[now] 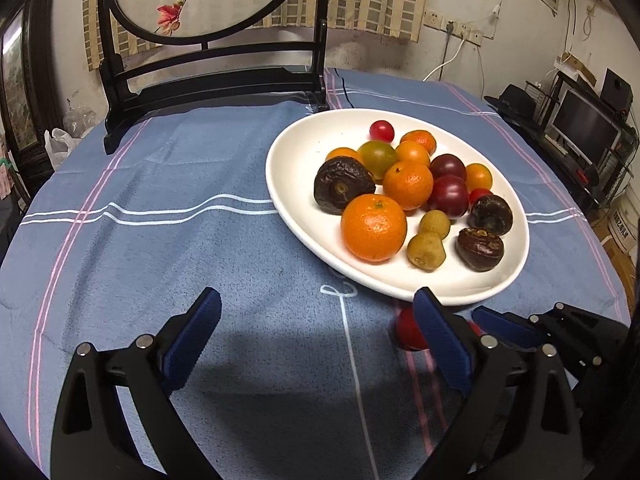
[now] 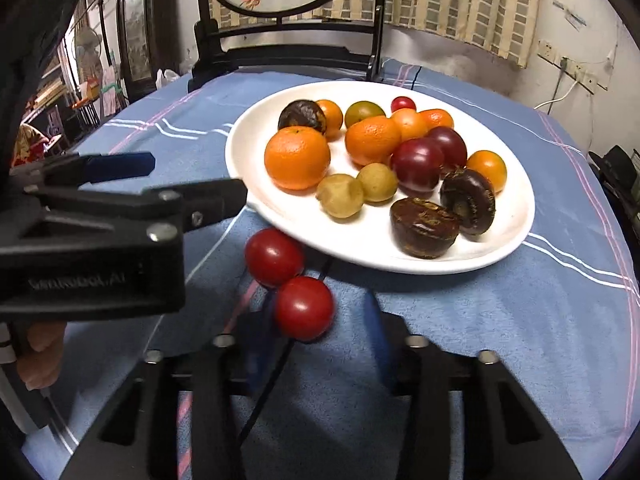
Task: Organize fruits
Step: 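Grasp a red cherry tomato with the right tool while the left grasps another, then drop the red tomato on the plate with the right tool while the left drops another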
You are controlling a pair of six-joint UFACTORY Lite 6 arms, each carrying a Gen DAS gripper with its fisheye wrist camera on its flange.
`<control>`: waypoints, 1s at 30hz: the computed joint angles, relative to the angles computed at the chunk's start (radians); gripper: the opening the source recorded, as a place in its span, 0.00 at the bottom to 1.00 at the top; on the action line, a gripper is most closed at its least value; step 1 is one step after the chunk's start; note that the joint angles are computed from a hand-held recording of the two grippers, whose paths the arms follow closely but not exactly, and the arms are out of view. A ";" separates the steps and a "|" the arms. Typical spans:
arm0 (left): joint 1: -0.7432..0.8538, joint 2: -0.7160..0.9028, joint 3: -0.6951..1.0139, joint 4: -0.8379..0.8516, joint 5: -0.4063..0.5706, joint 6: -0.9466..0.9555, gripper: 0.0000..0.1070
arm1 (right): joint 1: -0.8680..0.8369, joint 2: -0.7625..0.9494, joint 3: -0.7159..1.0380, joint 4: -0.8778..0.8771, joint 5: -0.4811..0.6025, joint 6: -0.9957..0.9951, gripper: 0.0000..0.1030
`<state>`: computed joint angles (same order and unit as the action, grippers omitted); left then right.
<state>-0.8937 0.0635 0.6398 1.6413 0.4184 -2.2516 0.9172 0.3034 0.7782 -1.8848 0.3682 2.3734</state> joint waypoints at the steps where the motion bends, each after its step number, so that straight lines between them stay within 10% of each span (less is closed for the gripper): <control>1: 0.000 0.000 -0.001 0.001 0.000 -0.001 0.88 | -0.009 -0.022 -0.020 -0.057 -0.015 0.051 0.27; 30: -0.138 0.122 0.070 -0.006 -0.027 0.075 0.89 | -0.161 -0.295 -0.227 -0.153 -0.080 0.150 0.27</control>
